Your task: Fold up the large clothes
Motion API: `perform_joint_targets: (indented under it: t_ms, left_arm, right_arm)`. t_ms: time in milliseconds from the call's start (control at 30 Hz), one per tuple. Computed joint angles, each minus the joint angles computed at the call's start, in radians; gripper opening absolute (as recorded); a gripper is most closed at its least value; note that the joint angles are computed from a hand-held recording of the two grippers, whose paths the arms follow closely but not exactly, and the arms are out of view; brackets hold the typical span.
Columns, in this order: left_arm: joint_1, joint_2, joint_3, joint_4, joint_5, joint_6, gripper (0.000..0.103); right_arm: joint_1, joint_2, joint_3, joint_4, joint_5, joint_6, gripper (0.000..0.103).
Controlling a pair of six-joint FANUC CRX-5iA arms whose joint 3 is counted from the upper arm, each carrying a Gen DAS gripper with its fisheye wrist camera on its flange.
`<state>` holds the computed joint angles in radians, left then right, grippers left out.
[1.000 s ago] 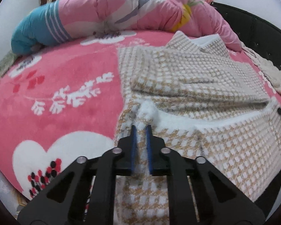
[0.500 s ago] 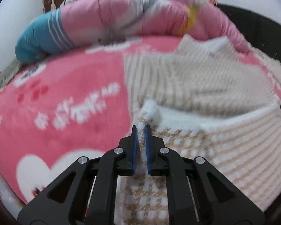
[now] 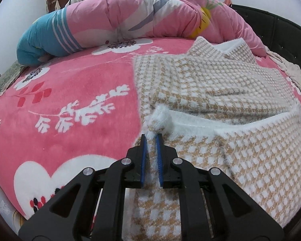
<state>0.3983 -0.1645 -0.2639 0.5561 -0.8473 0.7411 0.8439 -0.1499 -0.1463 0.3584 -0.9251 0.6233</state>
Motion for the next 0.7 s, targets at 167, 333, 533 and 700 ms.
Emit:
perform_joint_targets:
  t_ms: [167, 333, 533, 700]
  left_arm:
    - [0.021, -0.009, 0.009, 0.029, -0.026, 0.011, 0.026]
    - [0.053, -0.1, -0.076, 0.247, -0.056, -0.159, 0.035]
    - [-0.01, -0.078, -0.077, 0.326, -0.288, -0.223, 0.04]
    - [-0.106, -0.053, -0.083, 0.138, -0.197, -0.125, 0.042]
  right_arm:
    - [-0.034, 0.069, 0.034, -0.11, -0.016, 0.024, 0.036]
    - [0.022, 0.041, 0.064, -0.049, -0.081, -0.003, 0.046]
    - [0.031, 0.114, 0.133, -0.091, -0.084, 0.08, 0.054]
    - [0.002, 0.131, 0.123, -0.138, -0.06, 0.078, 0.059]
